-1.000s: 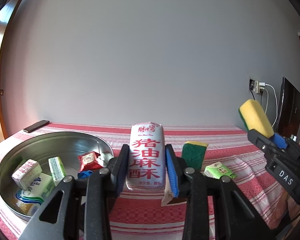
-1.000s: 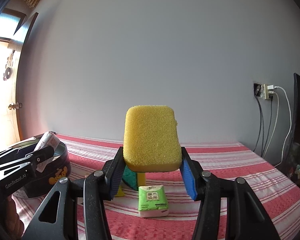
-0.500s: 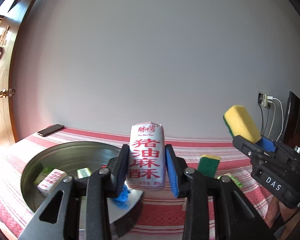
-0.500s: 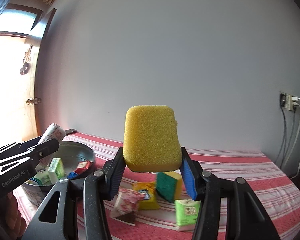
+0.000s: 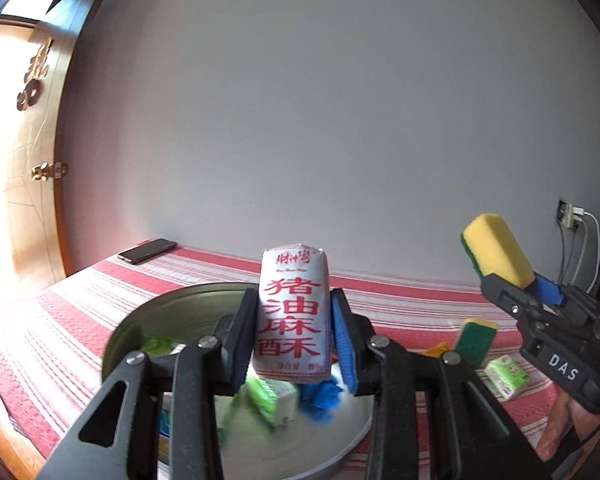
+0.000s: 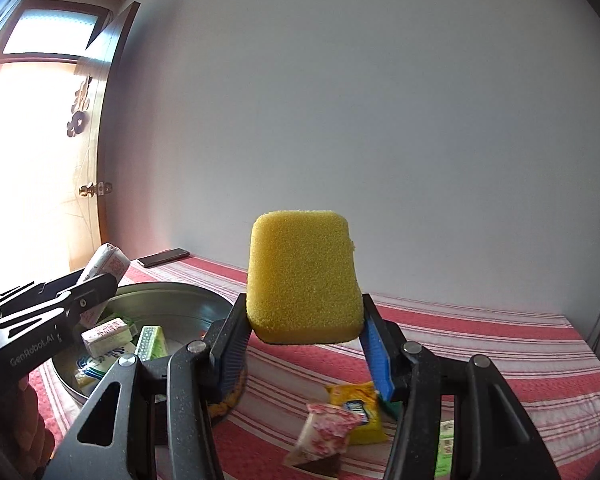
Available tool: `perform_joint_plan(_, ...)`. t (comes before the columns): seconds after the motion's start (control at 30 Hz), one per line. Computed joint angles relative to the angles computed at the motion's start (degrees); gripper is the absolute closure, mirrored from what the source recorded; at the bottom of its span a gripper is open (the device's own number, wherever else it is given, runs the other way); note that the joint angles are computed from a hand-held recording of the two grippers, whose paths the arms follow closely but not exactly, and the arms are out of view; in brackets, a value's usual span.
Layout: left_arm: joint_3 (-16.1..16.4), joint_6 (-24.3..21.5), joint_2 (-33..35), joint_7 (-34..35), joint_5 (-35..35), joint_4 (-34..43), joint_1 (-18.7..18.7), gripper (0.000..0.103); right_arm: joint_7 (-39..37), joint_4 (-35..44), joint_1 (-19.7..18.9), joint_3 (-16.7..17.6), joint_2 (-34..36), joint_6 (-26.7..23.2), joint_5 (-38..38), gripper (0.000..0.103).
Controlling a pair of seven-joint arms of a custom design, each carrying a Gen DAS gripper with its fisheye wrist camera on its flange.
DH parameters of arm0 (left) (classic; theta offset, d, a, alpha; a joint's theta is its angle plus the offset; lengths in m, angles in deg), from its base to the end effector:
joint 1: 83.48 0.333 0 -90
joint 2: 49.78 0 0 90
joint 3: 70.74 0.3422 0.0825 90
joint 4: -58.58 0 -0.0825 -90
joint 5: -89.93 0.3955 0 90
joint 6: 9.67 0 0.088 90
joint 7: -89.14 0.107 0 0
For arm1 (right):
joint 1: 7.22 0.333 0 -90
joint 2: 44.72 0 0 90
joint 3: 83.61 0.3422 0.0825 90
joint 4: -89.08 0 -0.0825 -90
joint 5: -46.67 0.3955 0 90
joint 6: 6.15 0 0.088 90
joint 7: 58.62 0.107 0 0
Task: Organize objects
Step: 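Lift and carry the yellow sponge and white pack over the silver tin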
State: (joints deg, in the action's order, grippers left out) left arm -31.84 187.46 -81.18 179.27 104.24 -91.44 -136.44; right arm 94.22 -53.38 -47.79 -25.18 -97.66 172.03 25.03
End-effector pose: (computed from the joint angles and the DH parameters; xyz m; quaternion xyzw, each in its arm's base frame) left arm 0.4206 -0.0868 0.5659 -0.4495 0.6569 -0.5390 0.2755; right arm 0.3856 0.2724 0.5522 -0.5225 0.5873 -0.4855 0.3826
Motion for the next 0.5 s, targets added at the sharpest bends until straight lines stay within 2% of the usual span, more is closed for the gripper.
perform_joint_plan(0.17, -0.3, -1.7, 3.5, -0.6, -1.5, 2.5, 2.6, 0.068, -1.1, 4.4, -4.3, 3.7, 4.6, 1.7, -0.2, 0.049)
perform_joint_plan(0.33, 3.3, -4.8, 6.1, 1.2, -4.1, 5.6, 0.4, 0.068, -3.6, 8.7, -8.3, 7.9, 9.9, 2.1, -0.2, 0.049)
perform_joint_plan(0.43, 1.9, -7.1, 7.5, 2.7, -6.6, 6.6, 2.0, 0.068, -4.7, 10.6, -10.7, 10.4, 12.3, 2.3, 0.2, 0.049)
perform_joint_plan(0.5, 3.8, -8.4, 7.9, 4.2, -8.0, 7.3, 0.0, 0.068, -5.4, 12.1, -12.7, 12.6, 14.2, 2.4, 0.4, 0.048)
